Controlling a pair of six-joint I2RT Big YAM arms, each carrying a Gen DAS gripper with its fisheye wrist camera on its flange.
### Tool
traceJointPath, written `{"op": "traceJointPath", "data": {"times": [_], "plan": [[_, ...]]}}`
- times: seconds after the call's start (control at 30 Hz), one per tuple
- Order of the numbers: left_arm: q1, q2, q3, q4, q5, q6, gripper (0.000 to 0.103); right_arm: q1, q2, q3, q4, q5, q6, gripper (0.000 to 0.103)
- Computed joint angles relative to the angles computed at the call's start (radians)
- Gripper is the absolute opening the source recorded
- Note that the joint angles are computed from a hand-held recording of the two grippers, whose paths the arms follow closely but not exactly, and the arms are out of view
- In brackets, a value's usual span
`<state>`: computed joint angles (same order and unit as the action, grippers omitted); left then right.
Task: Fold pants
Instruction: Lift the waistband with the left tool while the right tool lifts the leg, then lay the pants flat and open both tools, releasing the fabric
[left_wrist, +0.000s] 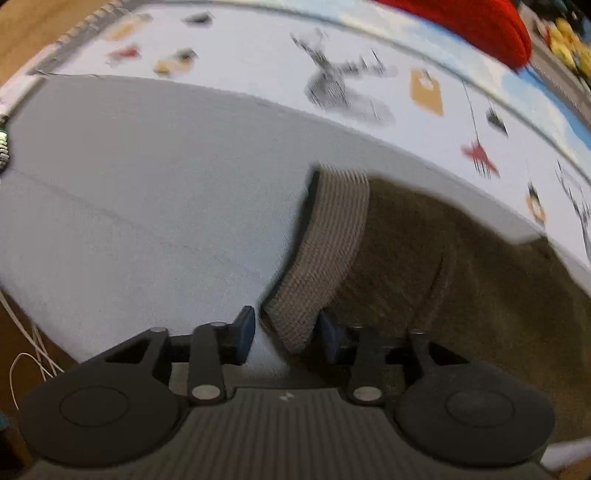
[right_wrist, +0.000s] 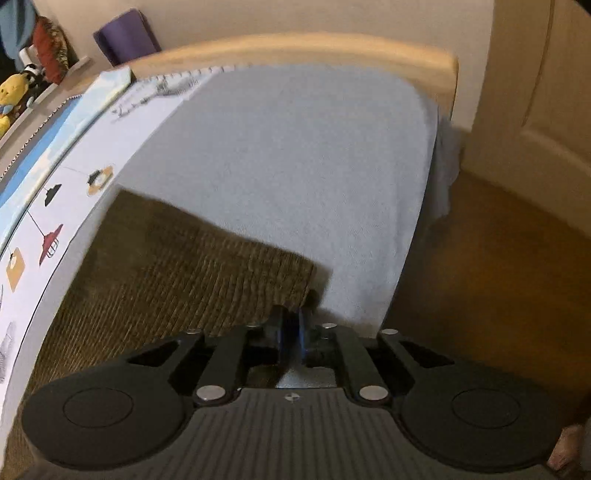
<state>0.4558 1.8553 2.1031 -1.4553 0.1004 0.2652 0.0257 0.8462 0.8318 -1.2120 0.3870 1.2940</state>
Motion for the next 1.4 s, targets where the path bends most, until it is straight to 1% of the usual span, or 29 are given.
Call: {"op": "traceJointPath", "data": {"times": [0.03,0.1,0.17,0.2,0.23,0.27,0.3,0.33,0.37,0.4,0.43,0.47,0.53,0.57,0.6,0.63,0.67,0.7,0.77,0.83,0.87,0.9,0.97,1.1,1.17,1.23,1.3,1.33,1.4], "plan": [[-0.004,-0.029,-0.027,0.06,0.003,0.005,0.044,0.027,-0.012,0.012,-0.027,0.038,0.019,0.011],[-0.012,-0.087,-0.093,0.173,0.06,0.058,0.042,0.089,0.009,0.042,-0.035,0.125,0.032,0.011],[-0.024,-0.103,-0.12,0.194,0.124,0.137,0.037,0.128,0.021,0.052,-0.002,0.179,-0.019,0.011],[-0.03,-0.09,-0.112,0.169,0.151,0.167,0.037,0.14,0.032,0.058,0.018,0.186,-0.065,0.011],[-0.036,-0.059,-0.084,0.109,0.15,0.201,0.037,0.143,0.054,0.066,0.039,0.17,-0.126,0.012],[-0.045,-0.018,-0.052,0.04,0.087,0.219,0.031,0.136,0.093,0.085,0.04,0.134,-0.184,0.015],[-0.052,0.015,-0.036,-0.007,0.008,0.219,0.02,0.125,0.147,0.109,0.007,0.07,-0.233,0.015],[-0.056,0.021,-0.043,-0.003,-0.039,0.22,0.009,0.123,0.196,0.135,-0.049,0.03,-0.213,0.015],[-0.059,0.018,-0.038,0.002,-0.041,0.231,0.01,0.133,0.216,0.15,-0.082,0.027,-0.151,0.019],[-0.06,0.012,-0.023,-0.002,-0.026,0.226,0.01,0.148,0.217,0.163,-0.074,0.038,-0.111,0.02],[-0.057,-0.006,-0.033,0.021,0.002,0.22,0.018,0.167,0.215,0.178,-0.04,0.053,-0.119,0.02],[-0.054,-0.031,-0.051,0.062,0.05,0.227,0.026,0.203,0.22,0.203,0.024,0.083,-0.172,0.02],[-0.057,-0.049,-0.069,0.114,0.125,0.251,0.034,0.282,0.248,0.252,0.146,0.138,-0.323,0.02],[-0.059,-0.037,-0.056,0.11,0.147,0.257,0.034,0.323,0.281,0.28,0.21,0.162,-0.409,0.02],[-0.061,-0.006,-0.023,0.082,0.144,0.264,0.034,0.363,0.318,0.308,0.294,0.164,-0.5,0.02],[-0.066,0.028,0.008,0.057,0.098,0.263,0.033,0.383,0.349,0.327,0.38,0.12,-0.576,0.02],[-0.067,0.061,0.035,0.026,0.035,0.262,0.027,0.4,0.37,0.341,0.449,0.062,-0.625,0.017],[-0.065,0.093,0.069,-0.01,0.013,0.255,0.024,0.413,0.406,0.362,0.536,-0.019,-0.672,0.016],[-0.064,0.102,0.092,-0.021,0.024,0.257,0.024,0.439,0.489,0.421,0.655,-0.17,-0.751,0.016],[-0.067,0.094,0.084,-0.016,0.033,0.275,0.03,0.444,0.586,0.508,0.697,-0.323,-0.827,0.016],[-0.069,0.09,0.077,-0.009,0.029,0.289,0.03,0.459,0.644,0.563,0.698,-0.387,-0.858,0.02],[-0.071,0.08,0.056,0.007,0.021,0.3,0.03,0.479,0.699,0.628,0.674,-0.417,-0.875,0.026],[-0.074,0.068,0.033,0.019,0.019,0.297,0.03,0.493,0.813,0.752,0.644,-0.483,-0.922,0.049],[-0.07,0.074,0.039,0.009,0.025,0.292,0.03,0.507,0.966,0.93,0.556,-0.534,-0.979,0.054],[-0.074,0.077,0.044,0.004,0.021,0.294,0.034,0.498,1.043,1.023,0.475,-0.548,-0.992,0.057],[-0.076,0.082,0.052,-0.002,0.021,0.313,0.035,0.499,1.061,1.028,0.452,-0.593,-1.016,0.056],[-0.076,0.088,0.058,-0.007,0.023,0.321,0.035,0.49,1.068,1.043,0.458,-0.643,-1.045,0.035],[-0.075,0.093,0.066,-0.014,0.025,0.321,0.035,0.488,1.064,1.044,0.46,-0.67,-1.062,0.01],[-0.074,0.101,0.08,-0.029,0.028,0.32,0.035,0.48,1.048,1.022,0.533,-0.685,-1.086,0.01]]}}
